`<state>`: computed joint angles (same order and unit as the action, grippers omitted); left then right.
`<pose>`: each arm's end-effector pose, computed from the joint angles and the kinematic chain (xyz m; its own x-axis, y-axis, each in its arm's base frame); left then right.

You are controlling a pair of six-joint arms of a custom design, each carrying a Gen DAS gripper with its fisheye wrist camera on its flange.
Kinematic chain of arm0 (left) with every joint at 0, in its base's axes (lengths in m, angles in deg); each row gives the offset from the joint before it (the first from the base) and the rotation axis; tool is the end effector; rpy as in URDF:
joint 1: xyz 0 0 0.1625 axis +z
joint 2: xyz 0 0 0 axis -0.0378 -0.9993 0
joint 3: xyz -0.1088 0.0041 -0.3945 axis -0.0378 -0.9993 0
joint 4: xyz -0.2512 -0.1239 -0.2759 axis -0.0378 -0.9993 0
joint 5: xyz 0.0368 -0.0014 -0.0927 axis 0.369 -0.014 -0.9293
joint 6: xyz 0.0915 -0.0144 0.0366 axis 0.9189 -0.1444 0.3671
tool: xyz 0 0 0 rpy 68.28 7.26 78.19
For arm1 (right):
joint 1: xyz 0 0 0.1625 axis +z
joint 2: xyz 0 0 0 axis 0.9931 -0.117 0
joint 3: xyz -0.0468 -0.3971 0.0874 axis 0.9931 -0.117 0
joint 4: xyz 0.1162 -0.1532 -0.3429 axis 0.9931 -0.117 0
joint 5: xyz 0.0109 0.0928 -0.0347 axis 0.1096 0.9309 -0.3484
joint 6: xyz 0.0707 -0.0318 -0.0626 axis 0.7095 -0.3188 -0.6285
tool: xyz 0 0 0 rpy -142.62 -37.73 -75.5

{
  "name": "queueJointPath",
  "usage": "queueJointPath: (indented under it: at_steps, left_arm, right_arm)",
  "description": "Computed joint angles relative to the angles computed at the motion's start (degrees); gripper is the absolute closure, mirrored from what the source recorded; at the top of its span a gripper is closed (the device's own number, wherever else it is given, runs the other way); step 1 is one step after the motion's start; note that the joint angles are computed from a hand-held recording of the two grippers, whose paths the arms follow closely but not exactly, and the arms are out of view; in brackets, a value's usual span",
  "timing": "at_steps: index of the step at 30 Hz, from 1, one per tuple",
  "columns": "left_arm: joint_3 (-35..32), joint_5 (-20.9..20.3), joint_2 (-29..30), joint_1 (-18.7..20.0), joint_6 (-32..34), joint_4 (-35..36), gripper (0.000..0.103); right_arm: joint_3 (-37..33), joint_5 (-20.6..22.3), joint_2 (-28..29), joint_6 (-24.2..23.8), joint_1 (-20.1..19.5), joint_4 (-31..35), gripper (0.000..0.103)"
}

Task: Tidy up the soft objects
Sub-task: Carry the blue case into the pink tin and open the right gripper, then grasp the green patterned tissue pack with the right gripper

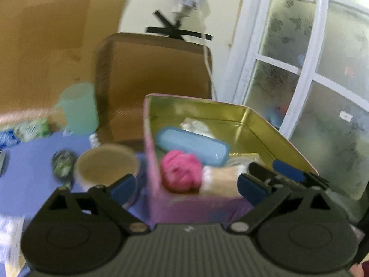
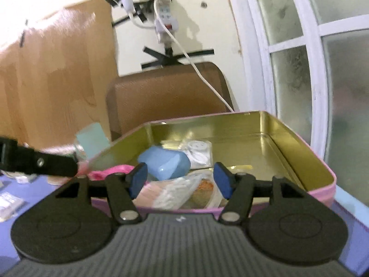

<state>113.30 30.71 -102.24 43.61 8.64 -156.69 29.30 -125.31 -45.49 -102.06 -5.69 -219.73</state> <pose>-0.3806 -0.5939 0.0242 -0.7983 0.3601 -0.4828 0.5989 0.5597 -0.5728 0.0200 -0.5843 0.2916 -0.8217 -0.0598 0.5668 -0.5626 0.2451 -0.7896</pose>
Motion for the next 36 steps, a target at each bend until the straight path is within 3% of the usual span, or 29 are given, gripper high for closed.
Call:
queueJointPath:
  at_steps: [4, 7, 11, 14, 16, 17, 20, 24, 27, 28, 29, 32, 36]
  left_arm:
    - [8.77, 3.22, -5.32, 0.57, -1.19, -5.55, 0.005]
    - [16.57, 9.18, -10.13, 0.94, -1.92, -12.43, 0.004]
    - [23.38, 21.96, -13.7, 2.52, -0.23, -21.09, 0.003]
    - [27.12, 27.85, -14.95, 4.17, 0.9, -26.35, 0.003]
    - [29.15, 27.37, -15.59, 5.1, -1.67, -29.96, 0.003]
    - [30.11, 25.69, -15.98, 5.62, -2.54, -33.24, 0.003]
    - [29.5, 27.73, -14.12, 5.4, 0.75, -44.21, 0.002]
    - [30.52, 24.88, -14.87, 5.95, 0.28, -46.27, 0.002]
    - [30.27, 24.06, -14.82, 6.18, 1.33, -47.05, 0.002]
    - [30.4, 23.79, -14.72, 6.2, 1.27, -47.19, 0.002]
    - [30.55, 23.44, -14.86, 6.25, 1.08, -47.02, 0.002]
    - [31.05, 22.79, -15.07, 6.42, 0.65, -47.2, 0.002]
    - [31.68, 21.97, -15.43, 6.56, -0.14, -47.44, 0.002]
  right_arm:
    - [2.52, 2.7, -1.08, -1.25, 0.85, -0.94, 0.052]
    - [2.45, 5.69, -1.06, -3.95, 3.1, 3.23, 0.052]
    - [-0.11, 7.6, -0.23, -8.46, 7.83, 17.81, 0.052]
    - [-6.93, 4.4, 3.63, -8.14, 12.49, 32.65, 0.039]
    - [-13.48, 1.98, 8.6, -7.99, 15.38, 39.39, 0.022]
    - [-17.17, -0.04, 11.68, -7.36, 16.74, 41.22, 0.02]
    - [-31.77, -8.04, 22.05, -3.8, 20.55, 49.06, 0.018]
    - [-52.13, -17.65, 35.15, 2.26, 23.73, 61.83, 0.017]
    - [-60.87, -23.67, 41.22, 5.64, 24.68, 67.32, 0.019]
    - [-61.15, -24.72, 41.86, 3.72, 25.03, 65.53, 0.039]
    - [-60.53, -26.02, 41.99, 1.7, 25.29, 63.94, 0.044]
    - [-54.57, -24.87, 38.04, 1.43, 24.68, 61.67, 0.048]
    - [-38.07, -20.36, 27.76, -5.34, 23.34, 50.52, 0.048]
